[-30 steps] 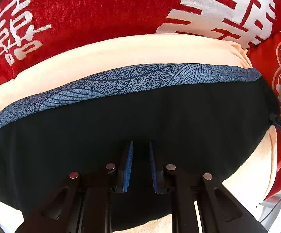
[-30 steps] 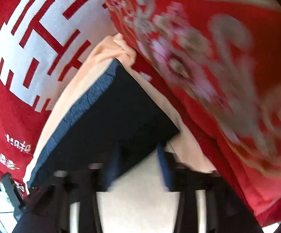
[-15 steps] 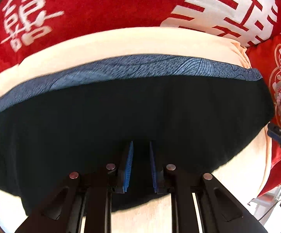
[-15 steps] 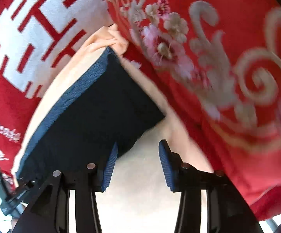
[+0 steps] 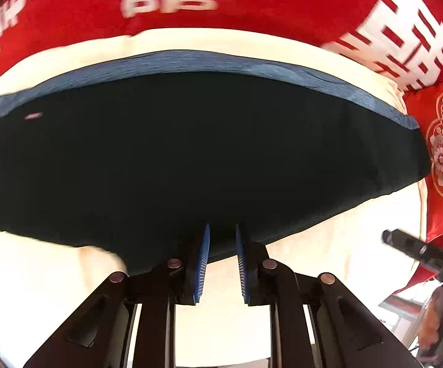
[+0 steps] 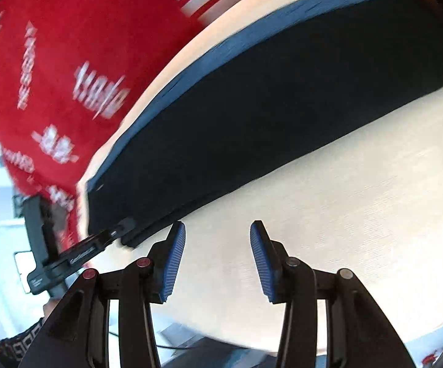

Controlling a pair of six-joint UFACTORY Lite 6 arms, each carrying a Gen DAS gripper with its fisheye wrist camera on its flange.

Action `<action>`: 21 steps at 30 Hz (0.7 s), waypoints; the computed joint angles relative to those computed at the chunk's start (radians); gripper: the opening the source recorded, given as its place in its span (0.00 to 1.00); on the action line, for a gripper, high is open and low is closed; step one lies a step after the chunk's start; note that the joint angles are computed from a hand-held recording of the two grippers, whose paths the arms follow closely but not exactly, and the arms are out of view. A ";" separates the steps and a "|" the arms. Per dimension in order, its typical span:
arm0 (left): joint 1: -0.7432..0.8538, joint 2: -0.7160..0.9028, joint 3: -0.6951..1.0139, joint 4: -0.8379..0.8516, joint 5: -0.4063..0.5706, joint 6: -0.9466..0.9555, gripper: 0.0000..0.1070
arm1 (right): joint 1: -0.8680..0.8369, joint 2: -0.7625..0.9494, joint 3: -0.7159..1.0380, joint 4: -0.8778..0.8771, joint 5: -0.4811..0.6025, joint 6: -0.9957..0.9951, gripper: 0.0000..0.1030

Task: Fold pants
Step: 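Lay the folded trousers flat and open both grippers, smoothing the fold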

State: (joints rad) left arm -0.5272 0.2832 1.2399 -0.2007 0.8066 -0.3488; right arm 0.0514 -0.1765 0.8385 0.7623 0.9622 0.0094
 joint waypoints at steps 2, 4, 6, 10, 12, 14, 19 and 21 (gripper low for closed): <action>0.079 -0.069 -0.085 -0.052 -0.009 0.105 0.18 | 0.166 0.034 -0.037 0.135 -0.111 0.030 0.48; 0.160 -0.129 -0.156 -0.086 -0.008 0.207 0.56 | 0.288 0.073 -0.050 0.253 -0.195 0.029 0.48; 0.206 -0.200 -0.222 -0.072 -0.055 0.251 0.85 | 0.400 0.156 -0.022 0.376 -0.283 0.000 0.48; 0.287 -0.187 -0.232 -0.028 -0.081 0.343 0.85 | 0.520 0.322 0.078 0.584 -0.376 -0.104 0.48; 0.328 -0.147 -0.217 0.017 -0.109 0.358 0.85 | 0.546 0.358 0.104 0.634 -0.397 -0.136 0.48; 0.392 -0.107 -0.205 0.036 -0.128 0.405 0.85 | 0.566 0.407 0.144 0.677 -0.412 -0.167 0.48; 0.532 -0.014 -0.194 0.117 -0.193 0.447 0.85 | 0.604 0.514 0.225 0.753 -0.434 -0.221 0.48; 0.597 0.005 -0.220 0.047 -0.224 0.578 0.85 | 0.610 0.565 0.246 0.846 -0.429 -0.290 0.48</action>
State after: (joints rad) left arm 0.0694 0.2883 1.0196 -0.1534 0.5828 0.2290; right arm 0.6615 0.3881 1.0847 1.6079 0.5332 -0.2806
